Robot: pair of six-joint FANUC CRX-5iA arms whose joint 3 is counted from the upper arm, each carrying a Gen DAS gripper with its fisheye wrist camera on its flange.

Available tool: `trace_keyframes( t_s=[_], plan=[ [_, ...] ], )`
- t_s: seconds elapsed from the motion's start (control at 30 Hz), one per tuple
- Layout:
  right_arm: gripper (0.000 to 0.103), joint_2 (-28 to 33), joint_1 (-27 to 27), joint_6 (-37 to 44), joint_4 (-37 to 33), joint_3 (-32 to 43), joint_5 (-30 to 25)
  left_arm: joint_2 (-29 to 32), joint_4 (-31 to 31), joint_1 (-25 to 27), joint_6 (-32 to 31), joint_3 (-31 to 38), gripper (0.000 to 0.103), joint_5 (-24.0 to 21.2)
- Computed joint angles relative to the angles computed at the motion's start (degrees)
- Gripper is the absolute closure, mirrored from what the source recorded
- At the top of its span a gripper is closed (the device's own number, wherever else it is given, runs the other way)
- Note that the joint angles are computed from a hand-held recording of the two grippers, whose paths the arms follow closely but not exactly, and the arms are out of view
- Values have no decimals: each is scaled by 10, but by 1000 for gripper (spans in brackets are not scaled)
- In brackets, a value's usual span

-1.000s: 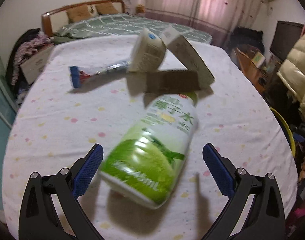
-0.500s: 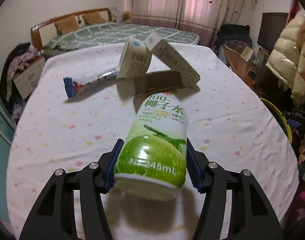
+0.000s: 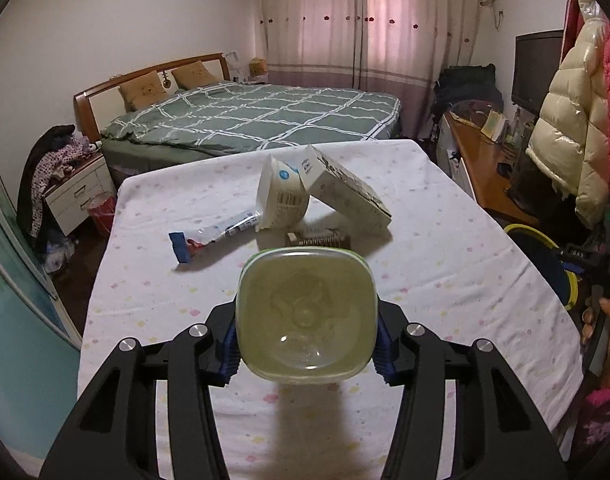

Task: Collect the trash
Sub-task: 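Carry the coconut water bottle with the left gripper and release it into the bin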

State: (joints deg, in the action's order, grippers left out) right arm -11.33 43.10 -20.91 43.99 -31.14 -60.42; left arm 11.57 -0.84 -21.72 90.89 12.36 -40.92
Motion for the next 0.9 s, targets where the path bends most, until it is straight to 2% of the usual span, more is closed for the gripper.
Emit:
trace_keyframes(
  t_s=[0.17,0.63,0.8,0.9],
  plan=[
    [54,2,-2,6,-2,3,3,11,-6,-5,8,21,52,-6],
    [53,-1,-4,5,-2,-2,12,91,-45,-21,43,134,52,-20],
    [53,-2,-4,4,-2,-2,12,97,23,-15,-2,136,52,-23],
    [53,-3,-3,-1,3,-5,13,96,26,-27,-21,141,52,-17]
  ],
)
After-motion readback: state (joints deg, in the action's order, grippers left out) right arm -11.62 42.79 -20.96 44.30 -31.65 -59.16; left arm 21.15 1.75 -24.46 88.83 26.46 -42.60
